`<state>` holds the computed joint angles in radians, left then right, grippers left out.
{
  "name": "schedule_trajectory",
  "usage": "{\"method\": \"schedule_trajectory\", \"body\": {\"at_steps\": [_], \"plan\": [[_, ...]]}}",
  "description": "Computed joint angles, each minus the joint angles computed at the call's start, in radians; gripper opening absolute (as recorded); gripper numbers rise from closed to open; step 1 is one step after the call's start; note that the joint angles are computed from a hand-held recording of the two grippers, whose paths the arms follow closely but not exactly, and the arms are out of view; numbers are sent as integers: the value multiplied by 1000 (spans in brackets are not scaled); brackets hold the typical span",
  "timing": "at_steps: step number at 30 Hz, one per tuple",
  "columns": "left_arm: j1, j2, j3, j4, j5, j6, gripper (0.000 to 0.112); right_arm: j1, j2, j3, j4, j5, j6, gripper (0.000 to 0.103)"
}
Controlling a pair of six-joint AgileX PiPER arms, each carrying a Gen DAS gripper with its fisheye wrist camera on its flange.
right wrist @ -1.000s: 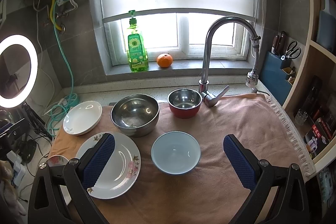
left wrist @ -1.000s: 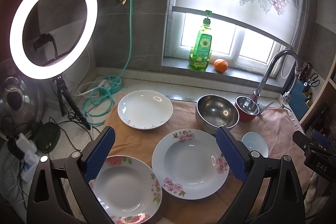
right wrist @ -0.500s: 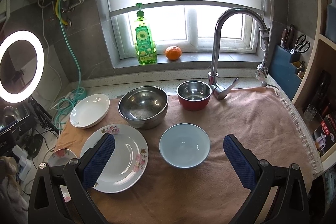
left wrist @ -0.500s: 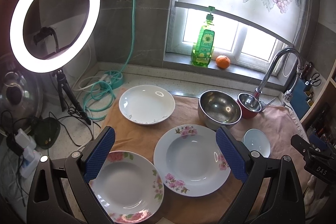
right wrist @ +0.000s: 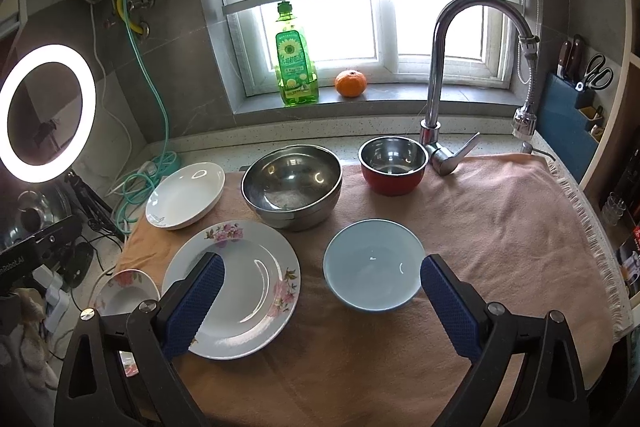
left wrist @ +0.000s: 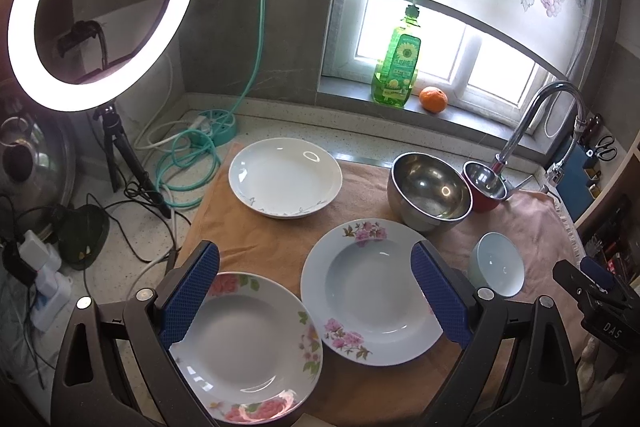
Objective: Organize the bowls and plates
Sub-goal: 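Move both grippers toward the rim of the brown-leaf pink-flower plate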
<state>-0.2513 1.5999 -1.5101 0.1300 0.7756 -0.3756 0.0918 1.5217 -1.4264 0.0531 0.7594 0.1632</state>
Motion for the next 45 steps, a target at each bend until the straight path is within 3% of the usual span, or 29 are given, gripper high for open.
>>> {"method": "schedule_trajectory", "body": {"at_steps": [4,8,11,13,15,17,22,39,45], "plan": [[17,35,-25,-51,18,67,87,12,18,2,-10,11,10,90],[42,76,-56,-130,41,144,84,17,40,-5,4,30,4,73],[49,112,-88,-159,54,191,82,24,53,0,-2,30,19,70],[58,144,-118,-193,75,233,75,24,57,12,5,23,30,70],[80,179,-152,-261,108,295,73,17,65,25,34,20,26,66],[94,221,-190,-299,140,331,72,3,78,34,85,30,8,53],[99,290,-243,-309,176,388,61,-16,98,68,168,28,-23,45],[146,464,-424,-390,298,527,59,63,177,46,60,1,124,37],[167,557,-554,-430,388,546,54,50,203,52,113,-10,118,37]]}}
